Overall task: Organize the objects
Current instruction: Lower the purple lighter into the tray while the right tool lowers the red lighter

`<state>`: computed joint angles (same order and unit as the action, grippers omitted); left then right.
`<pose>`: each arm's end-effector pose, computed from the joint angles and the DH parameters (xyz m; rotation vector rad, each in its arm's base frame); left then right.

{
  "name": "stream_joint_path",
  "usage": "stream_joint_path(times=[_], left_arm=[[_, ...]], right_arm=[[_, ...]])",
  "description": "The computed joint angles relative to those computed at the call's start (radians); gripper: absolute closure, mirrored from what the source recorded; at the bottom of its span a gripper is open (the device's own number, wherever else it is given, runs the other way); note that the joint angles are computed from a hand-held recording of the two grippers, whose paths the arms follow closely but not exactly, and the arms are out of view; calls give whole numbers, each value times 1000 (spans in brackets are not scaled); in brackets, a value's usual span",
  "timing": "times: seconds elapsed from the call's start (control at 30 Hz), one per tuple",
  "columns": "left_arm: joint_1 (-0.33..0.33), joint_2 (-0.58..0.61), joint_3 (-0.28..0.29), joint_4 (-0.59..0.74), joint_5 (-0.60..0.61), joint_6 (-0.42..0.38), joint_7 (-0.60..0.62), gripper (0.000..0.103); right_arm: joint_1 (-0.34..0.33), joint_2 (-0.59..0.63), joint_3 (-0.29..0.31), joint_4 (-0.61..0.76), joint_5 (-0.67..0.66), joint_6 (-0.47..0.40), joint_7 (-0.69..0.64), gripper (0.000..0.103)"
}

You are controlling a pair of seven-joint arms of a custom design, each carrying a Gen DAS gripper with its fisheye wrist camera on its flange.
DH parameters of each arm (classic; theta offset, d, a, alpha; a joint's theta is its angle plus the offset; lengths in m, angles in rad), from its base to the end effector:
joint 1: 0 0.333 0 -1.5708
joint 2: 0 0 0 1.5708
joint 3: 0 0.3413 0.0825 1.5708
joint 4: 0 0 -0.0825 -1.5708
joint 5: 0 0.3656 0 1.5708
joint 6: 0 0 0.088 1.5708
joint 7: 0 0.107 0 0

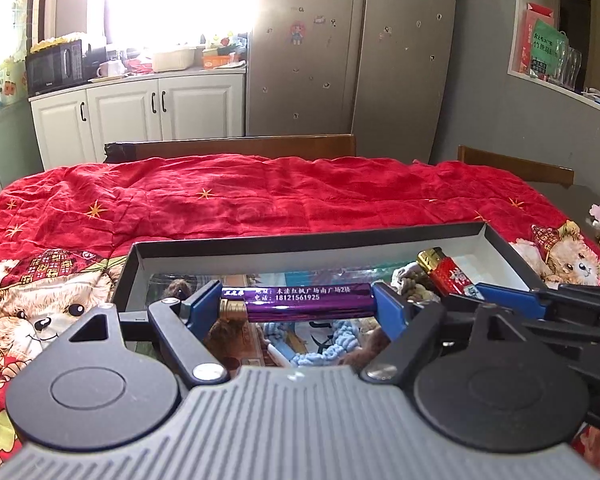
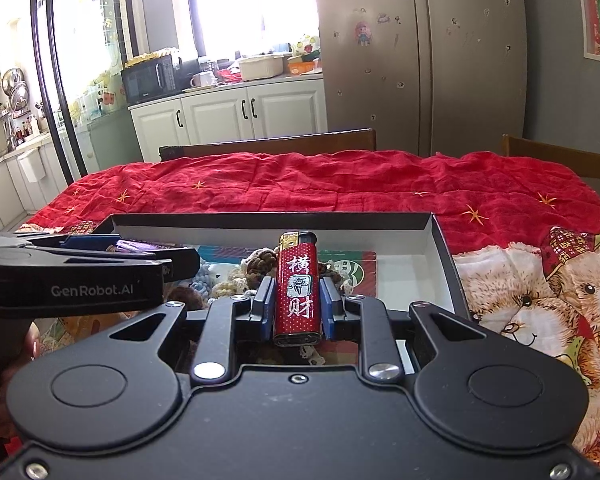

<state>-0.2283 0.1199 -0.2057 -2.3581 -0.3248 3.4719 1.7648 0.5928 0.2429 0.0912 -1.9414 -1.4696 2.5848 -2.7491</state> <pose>0.5121 -0.1922 0.4368 -1.4654 1.8863 -1.0627 0.4729 0.4041 0.4248 -1.5077 1.6848 -0.7994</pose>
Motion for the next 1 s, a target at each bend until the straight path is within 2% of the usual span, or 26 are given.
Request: stream_joint_path(times=[0.07, 0.27, 0.6, 1.0], left_arm=[[-13, 1, 10, 5, -17, -6, 18, 23], [-105, 6, 72, 28, -166, -28, 151, 23], [-129, 8, 77, 36, -254, -22, 231, 23], [-137, 9, 75, 42, -304, -21, 276, 22]], right_arm=[[0, 4, 0, 5, 5, 2, -10, 80], [2, 11, -3, 15, 19, 12, -33, 80], [4, 14, -9, 20, 26, 15, -51, 80], [1, 16, -12, 18, 30, 33, -57, 80]])
